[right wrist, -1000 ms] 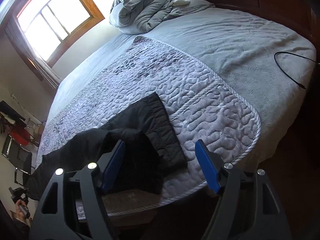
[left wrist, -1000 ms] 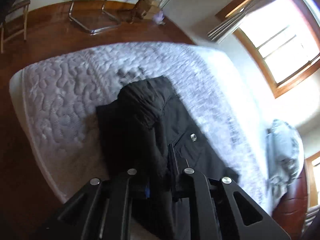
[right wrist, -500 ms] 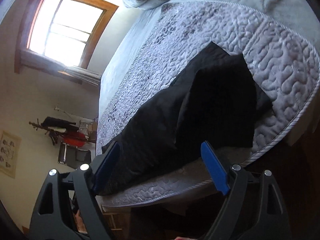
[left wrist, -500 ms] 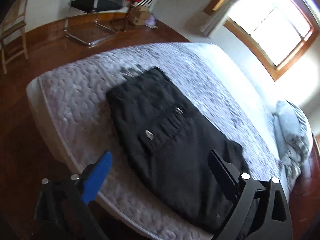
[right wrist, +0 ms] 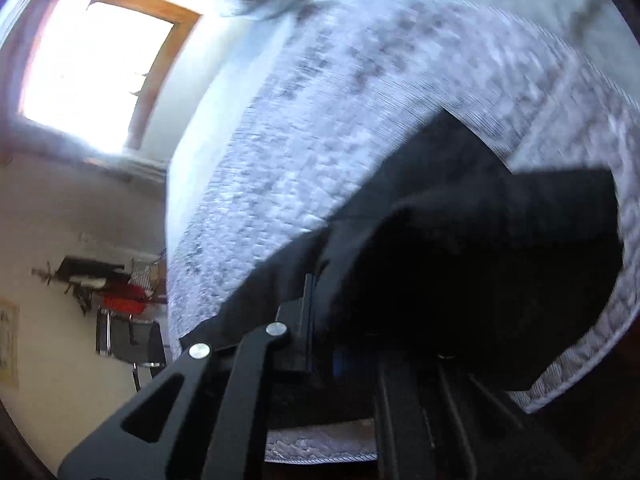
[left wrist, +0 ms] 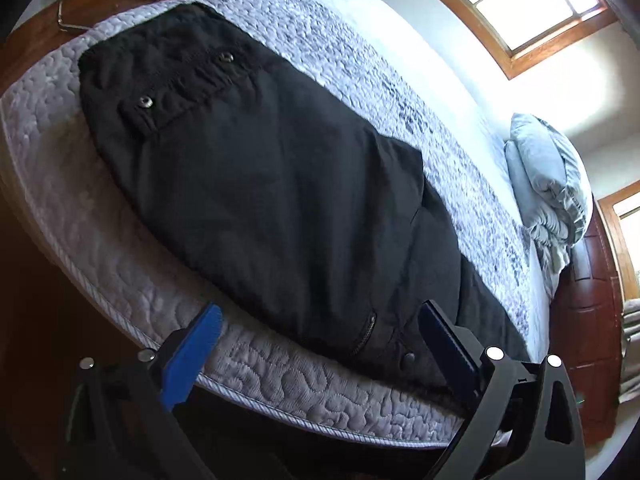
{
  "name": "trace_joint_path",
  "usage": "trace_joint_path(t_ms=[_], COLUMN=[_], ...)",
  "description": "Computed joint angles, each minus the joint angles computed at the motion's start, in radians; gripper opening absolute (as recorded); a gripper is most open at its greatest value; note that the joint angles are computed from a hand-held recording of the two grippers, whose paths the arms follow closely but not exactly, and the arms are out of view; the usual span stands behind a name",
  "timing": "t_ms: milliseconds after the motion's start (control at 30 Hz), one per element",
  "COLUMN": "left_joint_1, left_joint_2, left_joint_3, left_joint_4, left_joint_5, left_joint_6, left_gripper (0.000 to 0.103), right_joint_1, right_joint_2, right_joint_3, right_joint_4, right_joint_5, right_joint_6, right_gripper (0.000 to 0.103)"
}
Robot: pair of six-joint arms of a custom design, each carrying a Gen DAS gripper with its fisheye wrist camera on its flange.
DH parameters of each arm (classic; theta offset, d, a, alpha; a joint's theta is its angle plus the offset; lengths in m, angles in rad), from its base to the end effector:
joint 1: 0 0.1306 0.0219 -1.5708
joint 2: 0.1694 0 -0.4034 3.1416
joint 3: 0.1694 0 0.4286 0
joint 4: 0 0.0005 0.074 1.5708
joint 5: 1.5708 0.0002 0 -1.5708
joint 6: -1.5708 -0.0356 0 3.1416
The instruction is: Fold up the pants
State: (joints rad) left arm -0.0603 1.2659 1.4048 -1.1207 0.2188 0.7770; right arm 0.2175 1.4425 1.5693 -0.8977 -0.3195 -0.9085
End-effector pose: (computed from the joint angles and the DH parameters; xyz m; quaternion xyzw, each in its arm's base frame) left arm 0.4508 -0.0355 0.4991 -0.3039 0.9019 -0.2128 0.2211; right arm 0.5258 0.1271 0.5126 0.2497 0.8766 0.3291 0.2469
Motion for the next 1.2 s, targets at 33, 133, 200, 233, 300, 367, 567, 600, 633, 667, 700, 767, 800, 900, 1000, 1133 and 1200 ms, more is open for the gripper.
trace_joint_path(t_ms=[33, 133, 200, 233, 300, 367, 567, 600, 633, 667, 700, 767, 800, 900, 1000, 1133, 1200], left_joint_1=[-0.001, -0.013, -0.007, -0.010, -0.014, -0.020, -0.042, -0.044, -0.046, -0.049, -0.053, -0.059, -0.061, -0.063, -0.058, -0.042, -0.020], left_joint_2=[0.016, 0.034, 0.023, 0.024, 0.032, 0.044, 0.081, 0.089, 0.090, 0.096, 0.102, 0.117, 0.120, 0.132, 0.125, 0.110, 0.079], left_joint_3=[0.007, 0.022, 0.011, 0.011, 0.023, 0.037, 0.085, 0.096, 0.098, 0.103, 0.110, 0.120, 0.119, 0.119, 0.107, 0.086, 0.047], left_joint_4=[-0.011, -0.027, -0.024, -0.024, -0.042, -0.061, -0.091, -0.096, -0.097, -0.103, -0.114, -0.121, -0.119, -0.123, -0.109, -0.140, -0.107], left_joint_5=[-0.005, -0.005, 0.002, -0.003, -0.010, -0.014, -0.031, -0.030, -0.029, -0.029, -0.033, -0.037, -0.036, -0.025, 0.006, -0.021, -0.010], left_joint_6=[-0.016, -0.023, -0.025, -0.024, -0.034, -0.046, -0.038, -0.038, -0.038, -0.040, -0.043, -0.047, -0.047, -0.028, -0.012, 0.007, 0.056], left_gripper=[0.099, 0.099, 0.099, 0.099, 0.099, 0.099, 0.099, 0.099, 0.099, 0.099, 0.099, 0.099, 0.099, 0.099, 0.099, 0.099, 0.099], right_joint_1=[0.015, 0.063, 0.074, 0.071, 0.058, 0.032, -0.019, -0.023, -0.023, -0.024, -0.023, -0.018, -0.012, 0.000, -0.009, -0.045, -0.086], right_joint_2=[-0.004, -0.050, -0.082, -0.099, -0.122, -0.131, -0.130, -0.139, -0.147, -0.153, -0.157, -0.142, -0.120, -0.098, -0.157, -0.249, -0.269], right_joint_3=[0.037, 0.067, 0.041, 0.013, -0.052, -0.123, -0.274, -0.297, -0.306, -0.311, -0.303, -0.257, -0.224, -0.179, -0.229, -0.322, -0.347], right_joint_4=[0.032, 0.163, 0.216, 0.225, 0.180, 0.114, 0.021, 0.039, 0.043, 0.045, 0.040, -0.032, -0.086, -0.181, -0.113, 0.013, 0.016], right_joint_5=[0.006, -0.020, -0.068, -0.088, -0.050, -0.018, -0.023, -0.038, -0.044, -0.049, -0.056, -0.025, 0.013, 0.052, 0.017, -0.079, -0.111], right_joint_6=[0.082, 0.315, 0.377, 0.370, 0.320, 0.235, 0.085, 0.063, 0.056, 0.061, 0.079, 0.153, 0.184, 0.242, 0.164, -0.017, -0.032], right_gripper=[0.004, 0.004, 0.004, 0.004, 0.004, 0.004, 0.009, 0.009, 0.008, 0.008, 0.007, 0.009, 0.019, 0.040, 0.062, 0.068, 0.069])
